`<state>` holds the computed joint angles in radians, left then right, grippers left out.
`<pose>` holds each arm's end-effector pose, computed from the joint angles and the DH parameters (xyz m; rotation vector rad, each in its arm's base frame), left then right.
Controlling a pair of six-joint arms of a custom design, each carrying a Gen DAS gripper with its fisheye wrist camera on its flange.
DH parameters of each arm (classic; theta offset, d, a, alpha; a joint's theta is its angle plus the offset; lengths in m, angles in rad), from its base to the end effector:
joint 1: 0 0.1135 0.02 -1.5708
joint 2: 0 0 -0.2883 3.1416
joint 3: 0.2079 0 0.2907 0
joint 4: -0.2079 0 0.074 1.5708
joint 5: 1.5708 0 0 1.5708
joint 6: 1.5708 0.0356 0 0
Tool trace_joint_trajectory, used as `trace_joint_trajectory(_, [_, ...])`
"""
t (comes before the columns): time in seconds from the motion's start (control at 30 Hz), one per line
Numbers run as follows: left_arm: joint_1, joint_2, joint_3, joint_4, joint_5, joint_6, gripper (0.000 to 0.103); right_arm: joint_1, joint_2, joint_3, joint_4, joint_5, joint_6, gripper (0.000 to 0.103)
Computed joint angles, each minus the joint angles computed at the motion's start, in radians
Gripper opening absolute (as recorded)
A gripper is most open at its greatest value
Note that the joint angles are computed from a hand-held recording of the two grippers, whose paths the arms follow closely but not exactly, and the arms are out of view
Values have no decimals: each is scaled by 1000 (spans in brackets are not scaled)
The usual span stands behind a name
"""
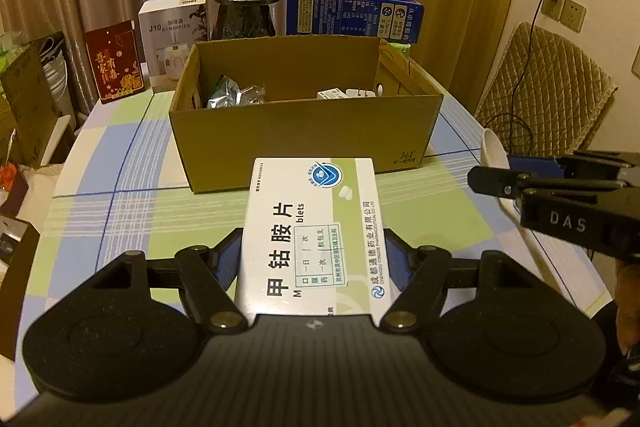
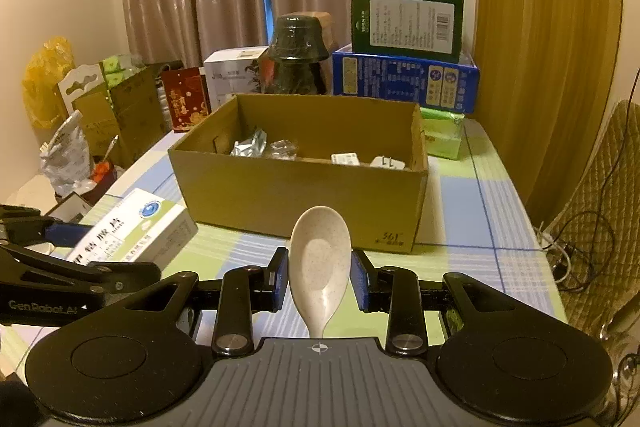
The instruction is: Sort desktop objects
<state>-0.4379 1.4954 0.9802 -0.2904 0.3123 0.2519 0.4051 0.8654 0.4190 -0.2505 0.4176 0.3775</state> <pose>0.3124 -0.1584 0.2352 0.9424 2.1791 -0.4600 0.1870 0.0645 0.1959 0.1863 2.1901 -0.0388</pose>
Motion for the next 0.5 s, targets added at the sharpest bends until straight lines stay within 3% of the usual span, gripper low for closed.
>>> trace_joint_trajectory(0.2, [-5, 24, 69, -36, -9, 27, 67, -85, 15, 49, -17, -75, -63, 30])
trace_joint_trajectory(0.5, [13, 150, 305, -192, 19, 72, 67, -260, 141, 215, -51, -270, -160, 30])
